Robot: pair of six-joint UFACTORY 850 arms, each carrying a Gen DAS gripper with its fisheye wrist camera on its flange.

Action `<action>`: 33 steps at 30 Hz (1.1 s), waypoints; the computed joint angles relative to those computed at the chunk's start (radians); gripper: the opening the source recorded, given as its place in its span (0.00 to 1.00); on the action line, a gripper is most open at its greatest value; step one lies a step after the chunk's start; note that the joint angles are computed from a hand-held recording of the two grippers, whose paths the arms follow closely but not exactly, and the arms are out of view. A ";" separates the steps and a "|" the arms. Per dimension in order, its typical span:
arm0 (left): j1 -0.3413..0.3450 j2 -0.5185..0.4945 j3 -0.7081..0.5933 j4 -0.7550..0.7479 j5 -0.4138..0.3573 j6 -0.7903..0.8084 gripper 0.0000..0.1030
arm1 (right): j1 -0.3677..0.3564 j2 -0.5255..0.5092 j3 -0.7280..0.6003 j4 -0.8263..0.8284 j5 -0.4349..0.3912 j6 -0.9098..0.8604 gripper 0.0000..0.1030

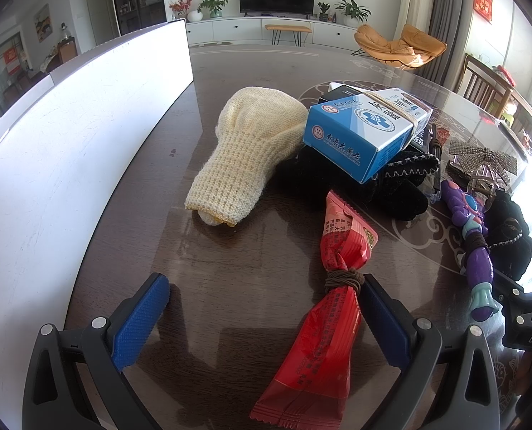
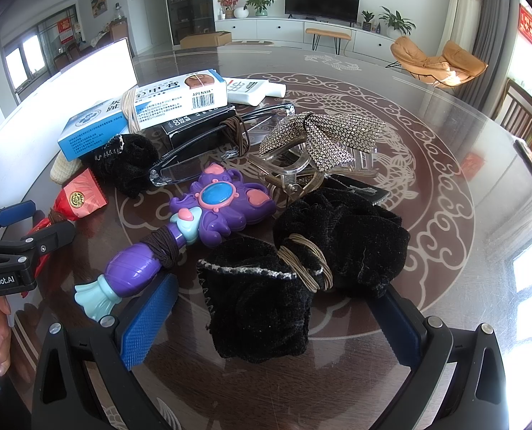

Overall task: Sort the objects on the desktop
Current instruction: 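Position the left gripper around the red wrapped snack bar, then grasp the red snack bar with the left gripper while the right grasps the black pouch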

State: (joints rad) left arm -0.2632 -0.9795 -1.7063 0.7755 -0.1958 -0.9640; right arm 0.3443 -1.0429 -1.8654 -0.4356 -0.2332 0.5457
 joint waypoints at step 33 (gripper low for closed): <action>-0.046 -0.008 -0.079 -0.450 -0.107 0.700 0.84 | 0.000 0.002 0.003 0.003 -0.001 -0.003 1.00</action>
State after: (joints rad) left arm -0.3090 -0.9877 -1.7857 0.3259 -0.3032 -0.2640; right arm 0.3446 -1.0406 -1.8627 -0.4324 -0.2344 0.5423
